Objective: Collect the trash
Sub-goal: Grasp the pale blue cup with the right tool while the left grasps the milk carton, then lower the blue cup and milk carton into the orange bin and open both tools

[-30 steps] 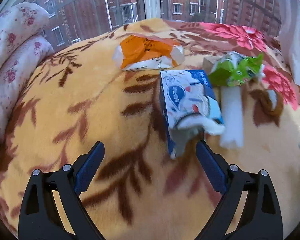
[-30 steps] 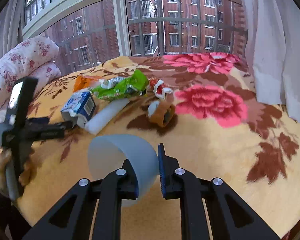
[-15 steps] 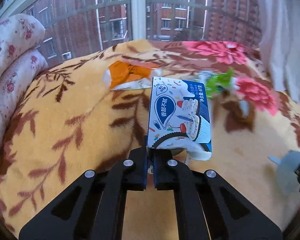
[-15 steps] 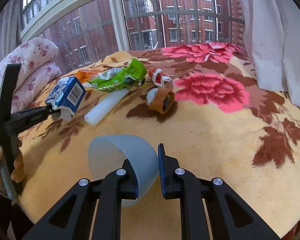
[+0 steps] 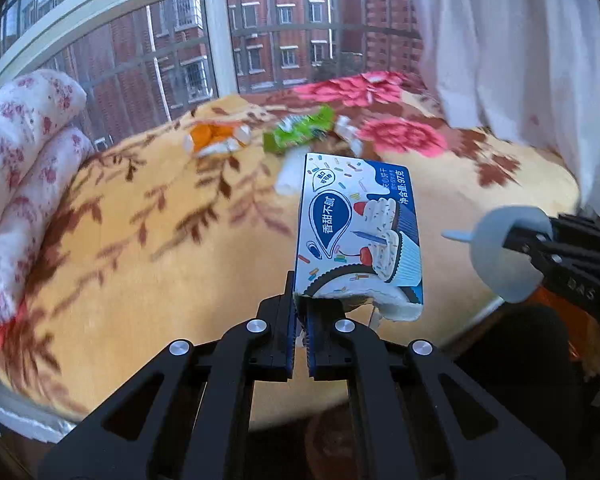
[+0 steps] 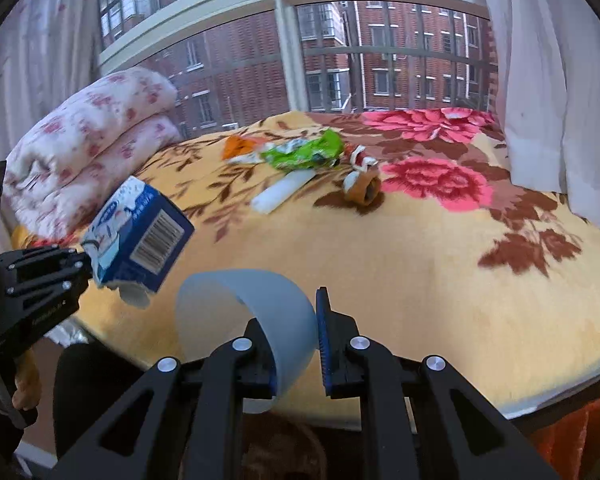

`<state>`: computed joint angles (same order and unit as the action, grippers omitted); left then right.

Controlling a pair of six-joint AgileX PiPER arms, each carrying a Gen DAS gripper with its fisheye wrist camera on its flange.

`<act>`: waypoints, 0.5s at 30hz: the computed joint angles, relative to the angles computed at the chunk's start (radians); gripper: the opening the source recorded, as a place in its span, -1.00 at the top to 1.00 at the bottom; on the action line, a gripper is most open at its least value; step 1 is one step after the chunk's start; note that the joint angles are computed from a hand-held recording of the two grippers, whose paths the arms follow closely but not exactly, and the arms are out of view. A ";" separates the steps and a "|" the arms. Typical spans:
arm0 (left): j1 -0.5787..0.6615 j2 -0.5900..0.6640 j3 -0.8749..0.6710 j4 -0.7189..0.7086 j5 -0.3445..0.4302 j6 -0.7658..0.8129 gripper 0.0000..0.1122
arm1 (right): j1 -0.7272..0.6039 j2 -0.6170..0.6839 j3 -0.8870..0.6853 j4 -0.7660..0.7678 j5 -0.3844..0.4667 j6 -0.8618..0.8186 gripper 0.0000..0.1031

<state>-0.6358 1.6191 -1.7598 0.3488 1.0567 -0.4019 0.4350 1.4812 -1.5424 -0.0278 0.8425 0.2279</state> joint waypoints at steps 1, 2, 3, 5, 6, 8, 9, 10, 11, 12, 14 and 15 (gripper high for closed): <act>-0.015 -0.024 0.034 -0.002 0.001 -0.015 0.94 | 0.007 -0.020 0.020 0.001 0.002 0.001 0.72; -0.035 -0.052 0.076 0.004 0.004 -0.040 0.94 | 0.019 -0.050 0.052 -0.002 0.005 0.009 0.72; -0.053 -0.076 0.112 0.005 0.008 -0.061 0.94 | 0.028 -0.069 0.073 -0.005 0.008 0.017 0.72; -0.092 -0.120 0.183 0.009 0.018 -0.102 0.94 | 0.056 -0.116 0.121 -0.020 0.020 0.040 0.72; -0.109 -0.136 0.211 0.013 0.023 -0.121 0.94 | 0.066 -0.130 0.135 -0.025 0.025 0.050 0.72; -0.132 -0.171 0.270 -0.008 0.026 -0.146 0.94 | 0.089 -0.169 0.174 -0.023 0.042 0.061 0.72; -0.149 -0.188 0.303 -0.015 0.029 -0.165 0.94 | 0.098 -0.184 0.190 -0.016 0.052 0.063 0.72; -0.162 -0.200 0.328 -0.018 0.030 -0.178 0.94 | 0.106 -0.198 0.208 -0.011 0.062 0.065 0.72; -0.180 -0.215 0.360 -0.020 0.032 -0.193 0.94 | 0.115 -0.211 0.225 -0.006 0.072 0.068 0.72; -0.195 -0.225 0.390 -0.019 0.034 -0.211 0.94 | 0.125 -0.224 0.245 0.004 0.084 0.070 0.72; -0.200 -0.232 0.425 -0.032 0.037 -0.220 0.94 | 0.135 -0.237 0.281 0.032 0.101 0.060 0.72; -0.194 -0.230 0.445 -0.046 0.036 -0.224 0.94 | 0.144 -0.240 0.303 0.039 0.108 0.059 0.72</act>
<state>-0.8295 1.3890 -1.3150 0.3028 1.0930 -0.6256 0.5794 1.2412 -1.2392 0.0115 0.9502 0.2866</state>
